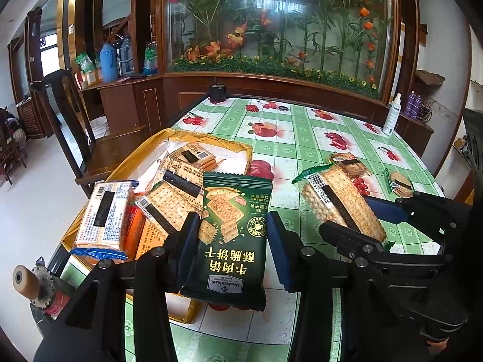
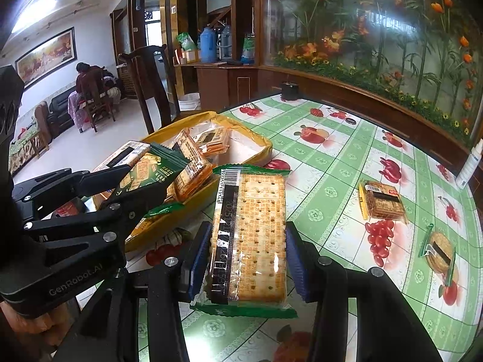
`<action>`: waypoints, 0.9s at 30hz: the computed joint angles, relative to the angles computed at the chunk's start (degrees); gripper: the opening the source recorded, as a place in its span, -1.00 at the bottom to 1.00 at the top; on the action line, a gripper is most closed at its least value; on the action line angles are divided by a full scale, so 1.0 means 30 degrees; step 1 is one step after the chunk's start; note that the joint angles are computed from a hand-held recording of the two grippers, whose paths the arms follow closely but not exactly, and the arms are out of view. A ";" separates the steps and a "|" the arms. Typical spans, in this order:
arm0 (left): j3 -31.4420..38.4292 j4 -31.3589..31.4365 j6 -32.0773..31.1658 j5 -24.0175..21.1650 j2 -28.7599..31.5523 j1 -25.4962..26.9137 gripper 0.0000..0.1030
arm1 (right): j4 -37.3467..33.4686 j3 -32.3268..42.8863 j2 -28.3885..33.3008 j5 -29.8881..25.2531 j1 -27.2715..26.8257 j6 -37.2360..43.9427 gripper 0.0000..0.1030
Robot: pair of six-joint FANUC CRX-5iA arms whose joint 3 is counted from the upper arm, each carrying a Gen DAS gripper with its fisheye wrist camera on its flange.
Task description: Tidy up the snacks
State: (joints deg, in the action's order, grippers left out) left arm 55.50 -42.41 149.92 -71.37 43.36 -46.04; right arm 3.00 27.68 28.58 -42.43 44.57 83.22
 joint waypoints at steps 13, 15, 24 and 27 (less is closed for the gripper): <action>-0.0453 -0.0196 0.0249 0.0057 -0.0318 -0.0033 -0.16 | 0.0122 -0.0047 -0.0018 0.0041 0.0067 -0.0070 -0.07; -0.0470 -0.0206 0.0259 0.0048 -0.0326 -0.0034 -0.16 | 0.0206 -0.0071 -0.0023 0.0045 0.0087 -0.0130 -0.07; -0.1477 -0.0325 0.0914 0.0121 -0.0954 0.0241 -0.16 | 0.0320 0.0619 0.0394 -0.0259 0.0114 0.0070 -0.07; -0.2028 -0.0322 0.1369 0.0159 -0.1263 0.0472 -0.16 | 0.0243 0.1533 0.0899 -0.0535 0.0142 0.0405 -0.07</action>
